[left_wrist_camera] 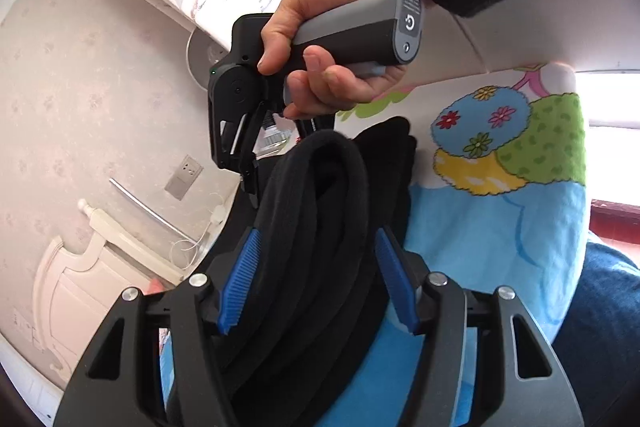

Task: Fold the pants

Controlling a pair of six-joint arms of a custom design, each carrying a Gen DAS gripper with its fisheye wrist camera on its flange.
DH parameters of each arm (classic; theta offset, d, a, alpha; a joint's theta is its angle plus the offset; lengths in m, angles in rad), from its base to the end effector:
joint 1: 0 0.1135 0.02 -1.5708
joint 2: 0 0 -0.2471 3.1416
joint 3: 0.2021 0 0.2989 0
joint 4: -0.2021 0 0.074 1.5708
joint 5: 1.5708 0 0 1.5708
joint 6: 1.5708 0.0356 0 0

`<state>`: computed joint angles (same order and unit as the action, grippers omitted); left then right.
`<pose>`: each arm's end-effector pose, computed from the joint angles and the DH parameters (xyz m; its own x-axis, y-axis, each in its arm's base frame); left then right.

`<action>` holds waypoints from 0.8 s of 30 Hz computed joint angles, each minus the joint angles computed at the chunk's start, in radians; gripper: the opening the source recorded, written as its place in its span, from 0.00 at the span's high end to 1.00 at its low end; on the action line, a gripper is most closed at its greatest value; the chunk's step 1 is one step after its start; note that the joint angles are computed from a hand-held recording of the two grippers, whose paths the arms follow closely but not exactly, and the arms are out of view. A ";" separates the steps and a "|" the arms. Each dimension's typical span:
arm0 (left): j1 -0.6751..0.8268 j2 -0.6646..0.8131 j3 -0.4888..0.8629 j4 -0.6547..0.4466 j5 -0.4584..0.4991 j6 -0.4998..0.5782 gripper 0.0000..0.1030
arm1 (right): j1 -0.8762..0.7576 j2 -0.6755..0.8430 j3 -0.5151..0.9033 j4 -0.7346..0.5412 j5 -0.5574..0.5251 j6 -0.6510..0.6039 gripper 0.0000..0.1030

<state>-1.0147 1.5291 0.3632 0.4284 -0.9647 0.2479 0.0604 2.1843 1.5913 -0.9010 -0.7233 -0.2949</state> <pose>0.1568 -0.1969 0.0515 -0.3042 0.7542 -0.5819 0.2448 0.6522 0.7174 0.4441 0.0505 0.1013 -0.9244 -0.2742 -0.2652 -0.3810 0.6955 0.6091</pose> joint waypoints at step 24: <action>0.194 -0.246 0.055 -0.275 0.278 0.027 0.72 | 0.069 -0.143 0.048 -0.067 0.158 0.008 0.75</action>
